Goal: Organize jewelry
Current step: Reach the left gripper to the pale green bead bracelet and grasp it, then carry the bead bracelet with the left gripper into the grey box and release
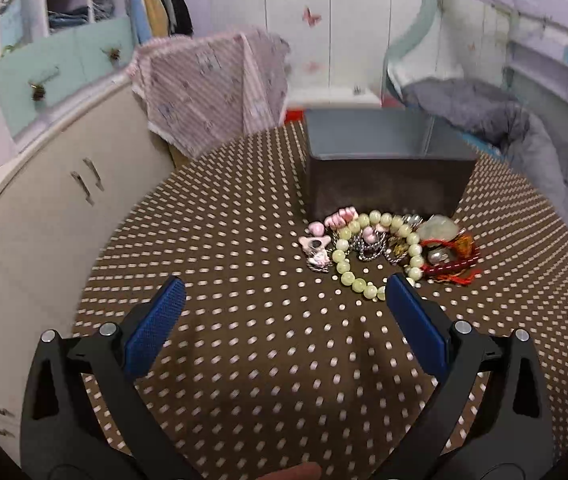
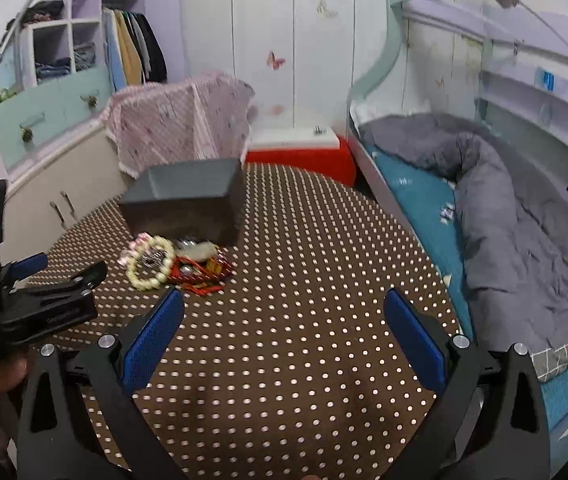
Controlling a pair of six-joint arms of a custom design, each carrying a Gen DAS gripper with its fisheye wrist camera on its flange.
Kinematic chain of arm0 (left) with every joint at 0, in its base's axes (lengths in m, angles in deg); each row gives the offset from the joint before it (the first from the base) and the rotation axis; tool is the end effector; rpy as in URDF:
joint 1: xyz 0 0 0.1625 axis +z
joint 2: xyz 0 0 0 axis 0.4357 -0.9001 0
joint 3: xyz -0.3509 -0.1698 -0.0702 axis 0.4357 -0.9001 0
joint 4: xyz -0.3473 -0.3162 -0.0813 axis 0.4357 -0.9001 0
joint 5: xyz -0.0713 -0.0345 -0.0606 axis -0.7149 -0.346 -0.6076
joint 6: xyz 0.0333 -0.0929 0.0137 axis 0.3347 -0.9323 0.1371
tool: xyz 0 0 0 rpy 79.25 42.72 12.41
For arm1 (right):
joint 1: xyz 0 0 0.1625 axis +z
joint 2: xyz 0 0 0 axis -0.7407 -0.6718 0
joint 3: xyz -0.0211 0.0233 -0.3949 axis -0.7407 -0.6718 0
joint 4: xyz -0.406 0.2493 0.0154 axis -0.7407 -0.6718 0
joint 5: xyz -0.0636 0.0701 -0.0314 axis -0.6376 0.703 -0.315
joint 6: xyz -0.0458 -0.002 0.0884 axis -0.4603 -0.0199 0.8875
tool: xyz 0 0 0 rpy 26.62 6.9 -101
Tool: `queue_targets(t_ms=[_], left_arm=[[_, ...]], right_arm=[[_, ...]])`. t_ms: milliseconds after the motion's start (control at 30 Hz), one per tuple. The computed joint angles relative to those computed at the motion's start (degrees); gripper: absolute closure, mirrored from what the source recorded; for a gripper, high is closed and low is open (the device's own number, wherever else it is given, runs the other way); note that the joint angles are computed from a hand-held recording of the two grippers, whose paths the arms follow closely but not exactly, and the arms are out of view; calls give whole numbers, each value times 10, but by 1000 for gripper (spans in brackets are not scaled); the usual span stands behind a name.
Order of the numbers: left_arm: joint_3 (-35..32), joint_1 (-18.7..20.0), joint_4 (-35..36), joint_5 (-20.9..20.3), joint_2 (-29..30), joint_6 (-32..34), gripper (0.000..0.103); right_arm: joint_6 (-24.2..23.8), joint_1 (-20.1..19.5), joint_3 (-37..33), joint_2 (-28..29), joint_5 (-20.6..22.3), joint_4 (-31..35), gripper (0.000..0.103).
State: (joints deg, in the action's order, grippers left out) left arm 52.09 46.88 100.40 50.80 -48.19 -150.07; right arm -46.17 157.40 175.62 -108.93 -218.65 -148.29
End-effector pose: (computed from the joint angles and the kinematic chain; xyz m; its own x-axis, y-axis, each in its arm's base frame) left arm -0.0438 -0.7526 0.1645 -0.5723 0.4471 -0.6874 0.7608 0.6023 -0.2417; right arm 0.2624 -0.5951 -0.0275 -0.6766 0.4303 0.5975 -0.3297 0.5485 -0.7684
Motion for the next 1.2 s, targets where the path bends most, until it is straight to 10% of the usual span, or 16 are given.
queue_targets(t_ms=[167, 367, 467, 933, 1200], left_arm=[[-109, 1, 77, -29, 85, -36, 9], [-152, 12, 147, 34, 104, -55, 76], [-157, 17, 166, 57, 102, -43, 93], [-82, 37, 133, 151, 5, 8, 94], [-113, 52, 139, 154, 0, 6, 94]], right_arm=[[25, -16, 8, -18, 18, 38, 7], [46, -27, 10, -31, 44, 79, 7], [59, -30, 8, -34, 53, 98, 7], [60, -26, -21, -19, 81, 158, 7], [0, -27, -105, 18, 191, 246, 20]])
